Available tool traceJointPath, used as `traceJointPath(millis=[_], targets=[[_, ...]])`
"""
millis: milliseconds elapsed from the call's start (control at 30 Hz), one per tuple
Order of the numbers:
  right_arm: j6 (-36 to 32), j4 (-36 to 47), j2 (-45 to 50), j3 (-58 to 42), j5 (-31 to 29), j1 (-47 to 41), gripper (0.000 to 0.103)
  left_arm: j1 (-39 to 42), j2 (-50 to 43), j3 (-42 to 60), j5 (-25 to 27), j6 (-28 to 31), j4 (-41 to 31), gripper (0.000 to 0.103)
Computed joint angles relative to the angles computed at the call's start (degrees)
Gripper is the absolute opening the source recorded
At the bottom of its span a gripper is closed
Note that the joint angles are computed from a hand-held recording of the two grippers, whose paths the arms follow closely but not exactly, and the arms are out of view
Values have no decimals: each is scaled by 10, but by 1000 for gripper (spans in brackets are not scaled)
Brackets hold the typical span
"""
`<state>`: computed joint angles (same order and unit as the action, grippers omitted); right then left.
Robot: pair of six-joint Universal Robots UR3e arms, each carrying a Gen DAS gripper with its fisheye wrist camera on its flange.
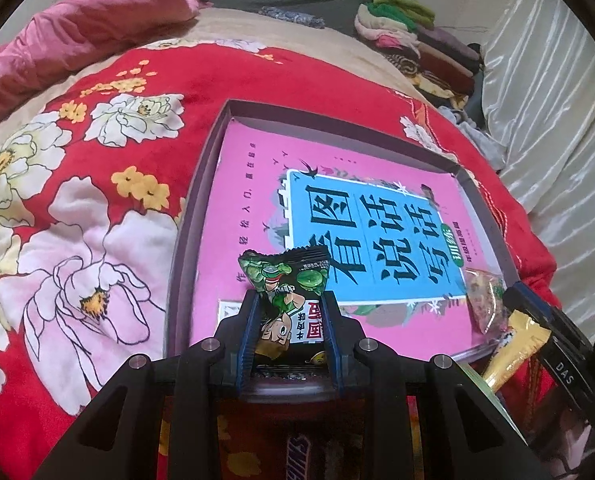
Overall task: Organize snacks
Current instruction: 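Carry the candy packet with the left tool over the pink workbook in the tray, then open the left tool to drop the candy packet onto the workbook, then withdraw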
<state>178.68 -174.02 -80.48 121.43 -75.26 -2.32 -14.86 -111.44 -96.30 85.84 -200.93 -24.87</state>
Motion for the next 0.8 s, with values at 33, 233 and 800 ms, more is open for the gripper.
traceJointPath(millis=[33, 233, 800], targets=[[-1, 0, 0, 0, -1, 0, 34, 2, 0, 0, -2, -2, 2, 31], [-4, -4, -1, 1, -20, 4, 34, 9, -3, 3, -4, 0, 10, 31], [-9, -2, -4, 4, -25, 6, 39, 18, 47, -40, -16, 5, 19, 59]])
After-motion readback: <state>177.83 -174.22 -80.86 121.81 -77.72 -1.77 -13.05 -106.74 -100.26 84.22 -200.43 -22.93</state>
